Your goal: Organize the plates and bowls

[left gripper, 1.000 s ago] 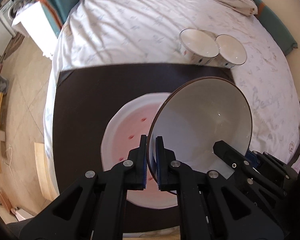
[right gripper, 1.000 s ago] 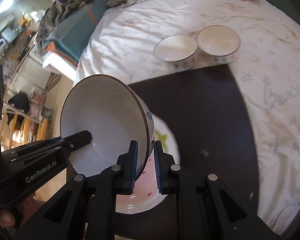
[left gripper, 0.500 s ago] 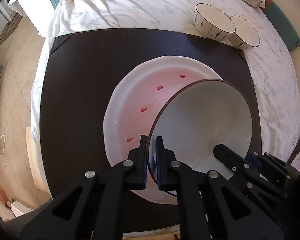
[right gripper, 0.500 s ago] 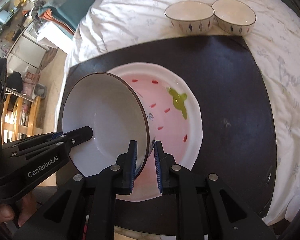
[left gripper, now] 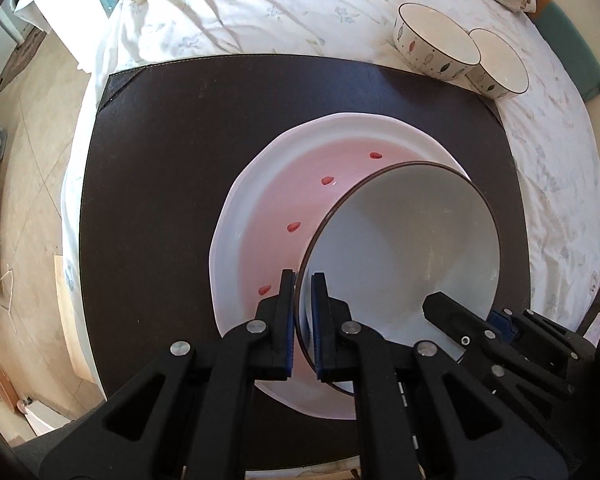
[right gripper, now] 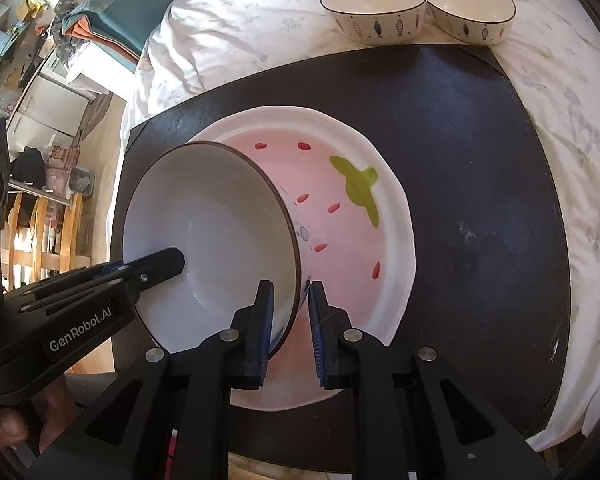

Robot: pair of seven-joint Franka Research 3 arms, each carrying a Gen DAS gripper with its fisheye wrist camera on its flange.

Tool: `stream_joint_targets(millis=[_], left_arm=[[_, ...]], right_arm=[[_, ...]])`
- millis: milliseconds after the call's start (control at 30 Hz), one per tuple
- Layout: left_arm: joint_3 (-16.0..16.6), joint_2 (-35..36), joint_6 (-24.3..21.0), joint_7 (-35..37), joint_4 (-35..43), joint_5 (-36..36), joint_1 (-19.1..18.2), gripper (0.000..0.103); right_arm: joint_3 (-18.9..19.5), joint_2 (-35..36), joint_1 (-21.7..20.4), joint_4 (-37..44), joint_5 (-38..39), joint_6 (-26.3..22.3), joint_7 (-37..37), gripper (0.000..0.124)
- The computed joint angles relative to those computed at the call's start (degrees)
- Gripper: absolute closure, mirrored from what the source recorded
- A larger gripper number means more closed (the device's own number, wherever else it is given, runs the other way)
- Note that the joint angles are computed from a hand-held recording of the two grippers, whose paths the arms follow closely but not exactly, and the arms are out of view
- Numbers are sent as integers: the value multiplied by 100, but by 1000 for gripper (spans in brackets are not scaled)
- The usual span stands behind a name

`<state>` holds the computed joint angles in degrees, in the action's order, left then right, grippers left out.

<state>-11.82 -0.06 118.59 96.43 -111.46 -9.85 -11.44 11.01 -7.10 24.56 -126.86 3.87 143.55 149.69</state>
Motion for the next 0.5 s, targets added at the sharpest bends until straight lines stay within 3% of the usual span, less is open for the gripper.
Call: stream_joint_targets(millis=[500], left_arm=[[-19,101,37,79,66,-56,5,94]], right_arm=[[7,-16,-45,23,-258,-36,138,100]])
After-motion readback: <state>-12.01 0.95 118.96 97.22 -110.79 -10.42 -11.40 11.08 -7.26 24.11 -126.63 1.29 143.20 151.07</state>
